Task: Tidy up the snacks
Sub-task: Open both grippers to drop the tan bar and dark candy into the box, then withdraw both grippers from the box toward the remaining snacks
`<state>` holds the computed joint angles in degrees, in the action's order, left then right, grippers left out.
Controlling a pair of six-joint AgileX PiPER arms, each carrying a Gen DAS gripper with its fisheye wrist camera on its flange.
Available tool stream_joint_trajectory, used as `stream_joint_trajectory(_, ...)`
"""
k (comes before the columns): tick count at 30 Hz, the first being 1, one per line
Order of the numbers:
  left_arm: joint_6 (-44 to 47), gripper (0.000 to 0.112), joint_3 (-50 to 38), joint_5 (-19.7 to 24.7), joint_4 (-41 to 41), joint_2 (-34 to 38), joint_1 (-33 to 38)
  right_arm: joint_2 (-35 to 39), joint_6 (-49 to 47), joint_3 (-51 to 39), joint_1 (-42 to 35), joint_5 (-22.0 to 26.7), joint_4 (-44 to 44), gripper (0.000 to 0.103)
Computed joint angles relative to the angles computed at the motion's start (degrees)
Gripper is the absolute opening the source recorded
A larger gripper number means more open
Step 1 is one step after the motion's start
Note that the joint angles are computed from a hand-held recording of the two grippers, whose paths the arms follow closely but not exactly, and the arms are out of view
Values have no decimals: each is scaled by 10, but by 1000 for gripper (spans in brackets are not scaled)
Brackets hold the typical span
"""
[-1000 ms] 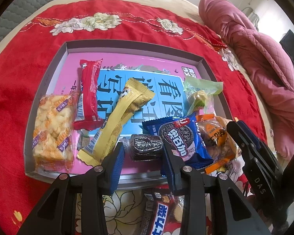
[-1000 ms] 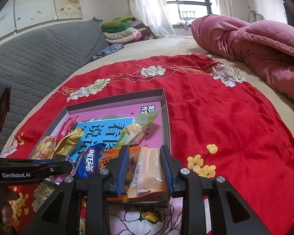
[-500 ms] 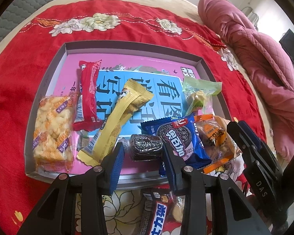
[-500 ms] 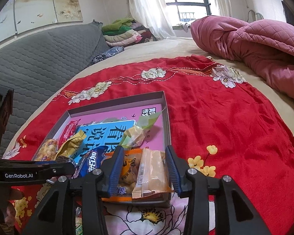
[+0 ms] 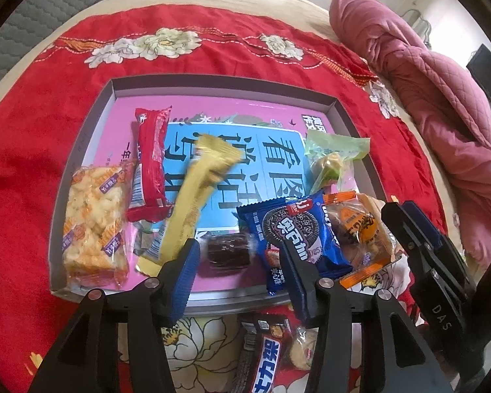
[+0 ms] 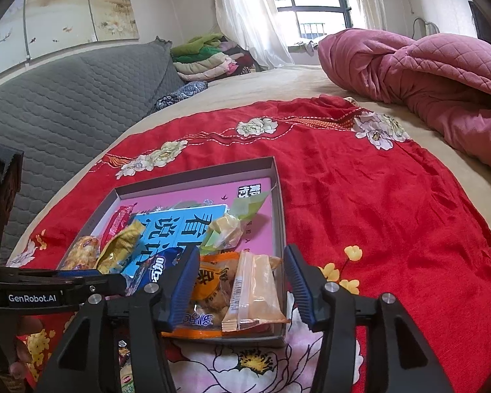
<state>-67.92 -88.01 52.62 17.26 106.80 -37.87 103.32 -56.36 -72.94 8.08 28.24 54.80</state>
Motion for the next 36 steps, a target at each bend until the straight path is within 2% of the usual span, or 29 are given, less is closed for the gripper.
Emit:
stream_joint_trajectory(17,-18,55,-14,28,28,-16,-18,-15,-29,9,-6,5,27,58)
stream_joint_trajectory(22,-28,59,-14,40,41,-25,-26,-20,-35,12,-9,5,33,62)
stream_joint_trajectory(36,-34,60,4,41,49,-55,-41,-74,-78,49,-18,17,62,73)
